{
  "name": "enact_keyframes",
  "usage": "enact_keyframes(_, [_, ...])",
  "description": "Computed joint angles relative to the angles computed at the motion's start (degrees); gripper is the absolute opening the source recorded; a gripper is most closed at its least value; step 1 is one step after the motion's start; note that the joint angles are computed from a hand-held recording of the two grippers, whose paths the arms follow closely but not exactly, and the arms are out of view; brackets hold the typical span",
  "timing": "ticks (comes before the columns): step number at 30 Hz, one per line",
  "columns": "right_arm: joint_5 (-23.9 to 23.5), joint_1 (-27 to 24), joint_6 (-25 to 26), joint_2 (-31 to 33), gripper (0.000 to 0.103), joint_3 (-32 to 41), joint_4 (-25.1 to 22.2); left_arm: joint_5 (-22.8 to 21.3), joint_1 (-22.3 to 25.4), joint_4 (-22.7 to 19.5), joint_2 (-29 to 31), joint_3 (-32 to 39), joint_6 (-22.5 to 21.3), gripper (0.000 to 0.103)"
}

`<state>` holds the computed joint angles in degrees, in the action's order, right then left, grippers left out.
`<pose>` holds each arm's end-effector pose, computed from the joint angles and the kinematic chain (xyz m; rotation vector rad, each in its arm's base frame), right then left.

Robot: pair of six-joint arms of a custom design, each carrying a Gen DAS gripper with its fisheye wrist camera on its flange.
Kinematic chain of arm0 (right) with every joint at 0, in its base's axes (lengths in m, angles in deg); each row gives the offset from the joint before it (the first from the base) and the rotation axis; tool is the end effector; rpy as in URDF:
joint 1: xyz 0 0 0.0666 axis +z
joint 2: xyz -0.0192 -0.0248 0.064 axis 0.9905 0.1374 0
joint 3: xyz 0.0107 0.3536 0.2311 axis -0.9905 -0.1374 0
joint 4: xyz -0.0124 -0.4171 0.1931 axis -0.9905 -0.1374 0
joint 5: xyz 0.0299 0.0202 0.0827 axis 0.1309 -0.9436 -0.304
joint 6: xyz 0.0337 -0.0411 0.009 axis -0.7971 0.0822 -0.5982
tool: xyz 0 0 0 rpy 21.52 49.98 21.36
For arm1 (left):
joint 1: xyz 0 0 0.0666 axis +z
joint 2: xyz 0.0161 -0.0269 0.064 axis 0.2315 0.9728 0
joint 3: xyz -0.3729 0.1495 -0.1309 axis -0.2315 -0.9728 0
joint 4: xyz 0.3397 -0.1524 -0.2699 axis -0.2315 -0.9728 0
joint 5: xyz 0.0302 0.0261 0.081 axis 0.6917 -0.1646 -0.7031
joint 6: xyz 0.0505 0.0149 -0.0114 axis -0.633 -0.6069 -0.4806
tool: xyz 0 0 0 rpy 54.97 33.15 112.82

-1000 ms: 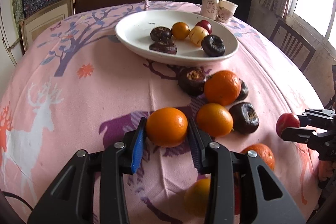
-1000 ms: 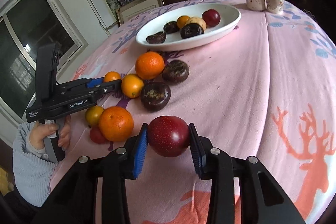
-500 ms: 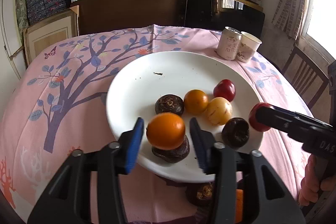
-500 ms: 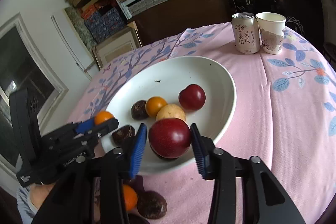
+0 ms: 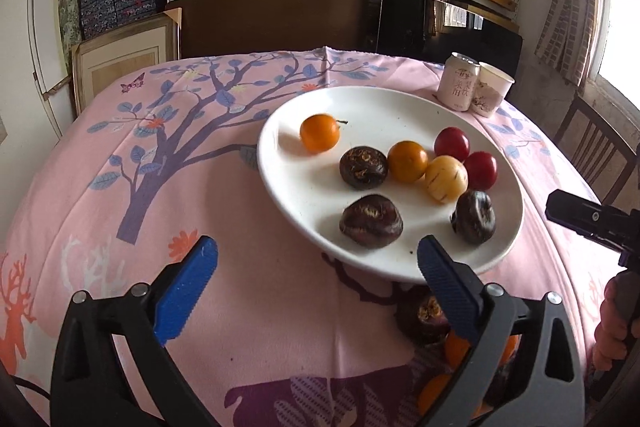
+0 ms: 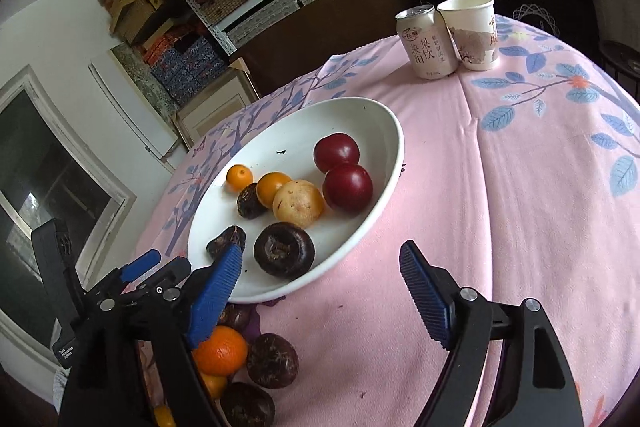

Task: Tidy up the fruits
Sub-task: 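Place the orange and red apple on the plate, opening both tools, then grasp a large orange with the right tool while the left tool moves toward a yellow citrus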

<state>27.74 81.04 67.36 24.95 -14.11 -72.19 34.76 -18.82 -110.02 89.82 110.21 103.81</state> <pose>0.3274 0.0076 0.3108 0.1426 2.2507 0.6122 0.3459 -0.2093 0.3260 0.2258 2.3150 -0.1608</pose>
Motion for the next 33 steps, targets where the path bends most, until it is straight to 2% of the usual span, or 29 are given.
enact_keyframes(4, [2.45,1.41,2.67,-3.7,0.09,-1.46,-1.95,-1.21,0.12,-1.71,-0.93,-1.54,0.71,0.098])
enact_keyframes(10, [3.85,2.82,4.9,-7.14,0.091,-2.64,-5.6,-1.57,1.19,-3.77,-4.13,-3.88,3.39,0.098])
enact_keyframes(16, [2.42,3.98,6.95,-11.9,0.091,-4.56,-10.13,-1.75,1.38,-6.52,-9.55,-6.99,6.32,0.098])
enact_keyframes(21, [4.95,9.78,9.75,-18.93,0.091,-7.33,-14.41,-0.71,2.23,-8.5,-11.81,-8.52,8.3,0.098])
enact_keyframes(26, [10.76,17.62,10.78,-23.2,0.091,-8.2,-17.6,1.87,4.36,-10.23,-10.0,-8.05,10.26,0.098])
enact_keyframes(30, [12.49,21.26,7.83,-24.31,0.091,-8.0,-20.03,-2.53,2.05,-12.96,-7.19,-6.35,9.42,0.099])
enact_keyframes(32, [11.42,22.05,5.45,-22.78,0.091,-7.83,-21.73,-5.94,0.51,-14.91,-5.33,-5.2,8.72,0.099])
enact_keyframes(33, [11.79,22.88,4.45,-22.08,0.09,-7.75,-22.29,-5.98,0.48,-14.79,-5.42,-5.27,8.68,0.099])
